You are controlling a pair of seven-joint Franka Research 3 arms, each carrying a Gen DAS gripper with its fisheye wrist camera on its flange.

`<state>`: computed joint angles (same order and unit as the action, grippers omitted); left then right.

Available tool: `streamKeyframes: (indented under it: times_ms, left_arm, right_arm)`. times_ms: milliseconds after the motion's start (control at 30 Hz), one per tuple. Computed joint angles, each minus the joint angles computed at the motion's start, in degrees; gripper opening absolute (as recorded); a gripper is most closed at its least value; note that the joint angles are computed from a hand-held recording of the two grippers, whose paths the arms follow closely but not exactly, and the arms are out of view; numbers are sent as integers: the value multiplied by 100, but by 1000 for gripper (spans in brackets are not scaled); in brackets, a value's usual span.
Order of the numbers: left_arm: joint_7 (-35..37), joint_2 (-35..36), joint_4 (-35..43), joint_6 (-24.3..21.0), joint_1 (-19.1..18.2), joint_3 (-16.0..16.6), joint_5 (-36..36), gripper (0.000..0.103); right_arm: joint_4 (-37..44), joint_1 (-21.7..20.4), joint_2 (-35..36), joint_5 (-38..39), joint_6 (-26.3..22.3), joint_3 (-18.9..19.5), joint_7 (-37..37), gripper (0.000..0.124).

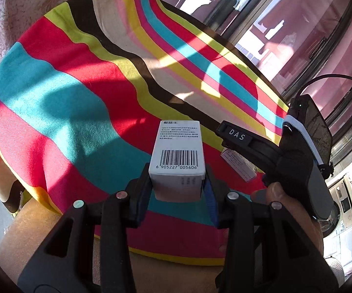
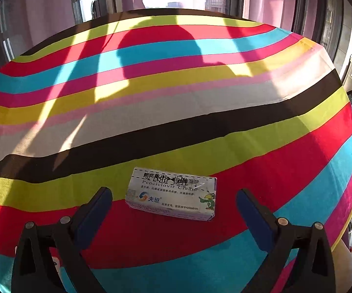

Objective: Organize objects
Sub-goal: 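Grasp the barcode white box with the left tool while the right grasps the Penciclovir cream box, then lower the barcode box onto the table and open the left tool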

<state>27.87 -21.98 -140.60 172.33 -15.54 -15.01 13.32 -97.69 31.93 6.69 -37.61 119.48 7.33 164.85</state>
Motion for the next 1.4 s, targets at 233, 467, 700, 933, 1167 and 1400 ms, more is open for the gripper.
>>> streamKeyframes:
  times_ms: [233,467,700,933,1167,1400]
  left_arm:
    - [39,66,41,2,-30,10,-8,44]
    - [-13,56,81,-65,48,-90,109,44]
    - [-56,20,129,-145,115,-183,300,44]
    - [-127,10,232,-301,208,-342,600,44]
    - [78,131,426,-453,52,-317,792,44]
    - [3054,852,1185,-980,-1654,798,-1155,44]
  right_arm:
    - [144,81,225,-101,-169,-65,-292,86]
    - [-240,113,-122,-320,64,8,-269,79]
    - [-851,-19,-763,-368,152,270,-132,79]
    - [-1576,-317,-1536,-233,261,584,17,79]
    - [-2251,-681,-2321,99,341,850,26,79]
    - [-2962,-1034,-3273,556,245,1101,-206,79]
